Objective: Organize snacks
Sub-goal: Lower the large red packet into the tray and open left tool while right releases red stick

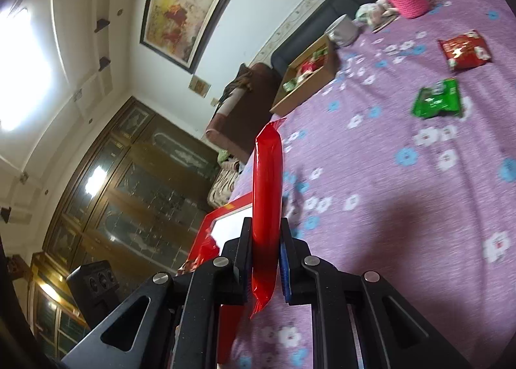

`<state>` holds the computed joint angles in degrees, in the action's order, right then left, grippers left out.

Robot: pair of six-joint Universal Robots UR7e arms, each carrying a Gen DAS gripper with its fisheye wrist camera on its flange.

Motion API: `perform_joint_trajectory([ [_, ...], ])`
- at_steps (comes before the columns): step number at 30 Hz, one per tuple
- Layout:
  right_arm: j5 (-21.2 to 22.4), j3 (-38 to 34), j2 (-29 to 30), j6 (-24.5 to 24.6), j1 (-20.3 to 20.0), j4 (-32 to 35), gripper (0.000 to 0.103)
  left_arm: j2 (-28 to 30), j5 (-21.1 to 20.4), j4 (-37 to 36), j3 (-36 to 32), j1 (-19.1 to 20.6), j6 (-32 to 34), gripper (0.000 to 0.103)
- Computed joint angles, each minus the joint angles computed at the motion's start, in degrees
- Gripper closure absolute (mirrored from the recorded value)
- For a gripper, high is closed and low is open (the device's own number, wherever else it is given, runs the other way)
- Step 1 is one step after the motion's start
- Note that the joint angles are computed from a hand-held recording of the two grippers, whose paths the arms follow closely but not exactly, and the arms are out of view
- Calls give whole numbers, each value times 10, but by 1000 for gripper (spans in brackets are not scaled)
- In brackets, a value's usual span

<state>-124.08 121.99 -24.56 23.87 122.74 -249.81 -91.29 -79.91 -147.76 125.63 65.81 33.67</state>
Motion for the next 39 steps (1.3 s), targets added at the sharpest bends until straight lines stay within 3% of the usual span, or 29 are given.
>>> perform_joint_trajectory([
  [10, 18, -50, 11, -9, 15, 66, 89, 0, 3, -8, -12, 16, -2, 58],
  [39, 84, -167, 33, -24, 6, 231, 88, 31, 1, -12, -65, 66, -13, 58],
])
